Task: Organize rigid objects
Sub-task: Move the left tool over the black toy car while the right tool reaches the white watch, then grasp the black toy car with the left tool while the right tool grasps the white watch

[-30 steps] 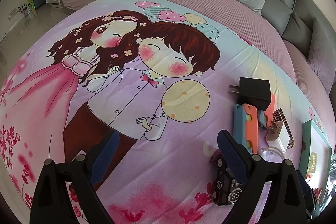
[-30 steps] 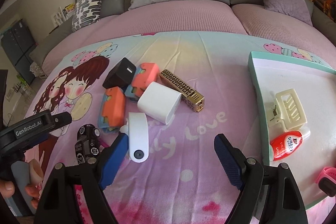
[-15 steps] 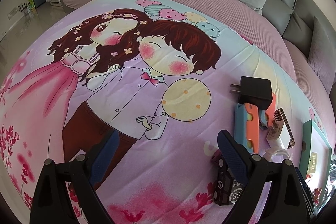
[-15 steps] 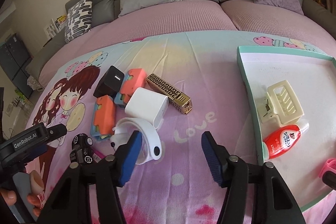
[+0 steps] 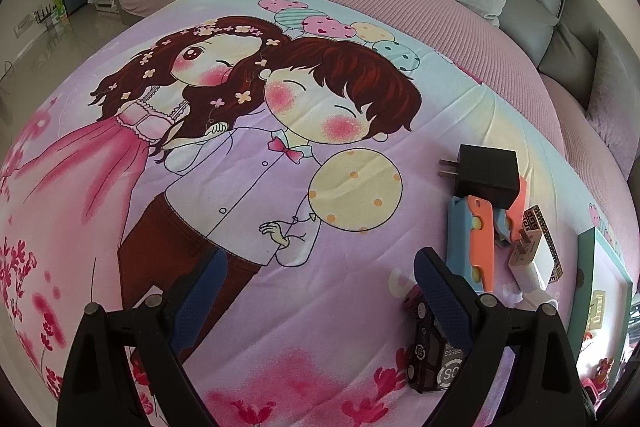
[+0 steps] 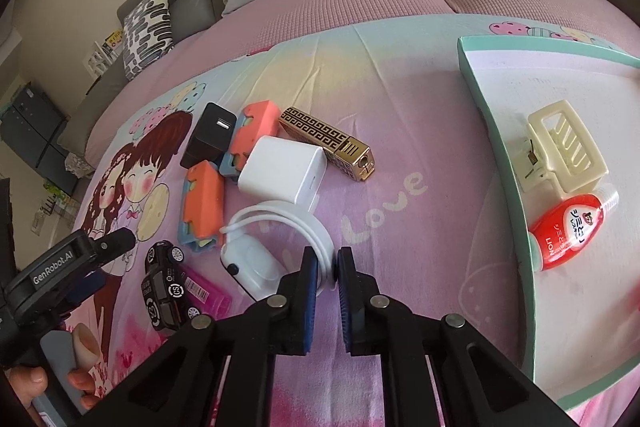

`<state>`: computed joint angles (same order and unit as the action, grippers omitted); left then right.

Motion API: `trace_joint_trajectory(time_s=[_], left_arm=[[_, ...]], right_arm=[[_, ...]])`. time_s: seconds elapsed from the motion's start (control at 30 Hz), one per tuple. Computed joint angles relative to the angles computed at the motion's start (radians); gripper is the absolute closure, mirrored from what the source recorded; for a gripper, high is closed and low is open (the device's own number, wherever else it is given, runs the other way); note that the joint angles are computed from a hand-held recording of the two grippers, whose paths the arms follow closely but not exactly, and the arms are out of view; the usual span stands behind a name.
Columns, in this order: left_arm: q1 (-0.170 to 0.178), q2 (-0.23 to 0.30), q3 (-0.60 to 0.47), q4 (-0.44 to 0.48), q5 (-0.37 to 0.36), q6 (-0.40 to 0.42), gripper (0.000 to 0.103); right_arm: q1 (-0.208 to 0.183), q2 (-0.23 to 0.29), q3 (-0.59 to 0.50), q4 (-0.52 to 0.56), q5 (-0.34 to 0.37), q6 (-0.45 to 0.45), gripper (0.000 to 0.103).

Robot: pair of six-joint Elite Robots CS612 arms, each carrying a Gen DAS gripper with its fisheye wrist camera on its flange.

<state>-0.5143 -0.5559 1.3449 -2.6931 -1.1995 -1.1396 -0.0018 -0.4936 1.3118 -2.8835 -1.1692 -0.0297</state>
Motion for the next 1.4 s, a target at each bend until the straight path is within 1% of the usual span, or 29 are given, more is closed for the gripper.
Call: trace_joint_trajectory(time_s=[0.1,0.27,0.4,0.5,0.63,0.67,0.77,0.8,0.87,0.97,1.07,1.17,1.3,1.4], left_arm=[[0.0,0.0,-0.001,0.002,0.0,0.001,0.008],[-0.002,-0.001,-0.002,-0.003,0.005,0.009,0.008],[-0.003,0.002,-0.008,-0.002,0.001,0.018,0.008],[-0.005,0.003,-0.011,-0.002,0.001,0.025,0.008],[-0.006,0.003,-0.013,-0.002,0.003,0.031,0.008],[-0.006,0.004,-0.013,-0.004,0.003,0.033,0.008],[-0.006,0.005,-0.014,-0.015,-0.005,0.039,0.008],[-0.006,0.006,-0.015,-0.018,-0.008,0.043,0.008],[-0.006,0.007,-0.018,-0.019,-0.013,0.051,0.008],[-0.007,0.01,-0.023,-0.021,-0.02,0.062,0.008],[-0.007,0.012,-0.026,-0.02,-0.028,0.069,0.008],[-0.007,0.014,-0.03,-0.025,-0.043,0.079,0.008],[-0.01,0.021,-0.044,-0.02,-0.073,0.107,0.008],[-0.012,0.026,-0.057,0.0,-0.092,0.131,0.008]], right_arm=[[-0.01,-0.008,0.009,0.02,0.014,0.032,0.092],[-0.017,-0.019,0.023,0.012,-0.031,0.063,0.092],[-0.017,-0.018,0.021,0.011,-0.038,0.056,0.091],[-0.013,-0.022,0.026,-0.01,-0.059,0.037,0.089],[-0.012,-0.023,0.029,-0.026,-0.065,0.02,0.088],[-0.012,-0.023,0.03,-0.029,-0.064,0.019,0.082],[-0.012,-0.024,0.032,-0.045,-0.06,0.022,0.071],[-0.012,-0.024,0.033,-0.049,-0.058,0.021,0.068],[-0.012,-0.024,0.035,-0.06,-0.06,0.019,0.057],[-0.014,-0.025,0.04,-0.08,-0.05,0.016,0.049],[-0.014,-0.025,0.041,-0.089,-0.037,0.009,0.044],[-0.009,-0.023,0.038,-0.083,-0.034,-0.018,0.041],[-0.001,-0.014,0.03,-0.075,-0.033,-0.054,0.041],[0.006,-0.007,0.024,-0.08,-0.048,-0.075,0.041]])
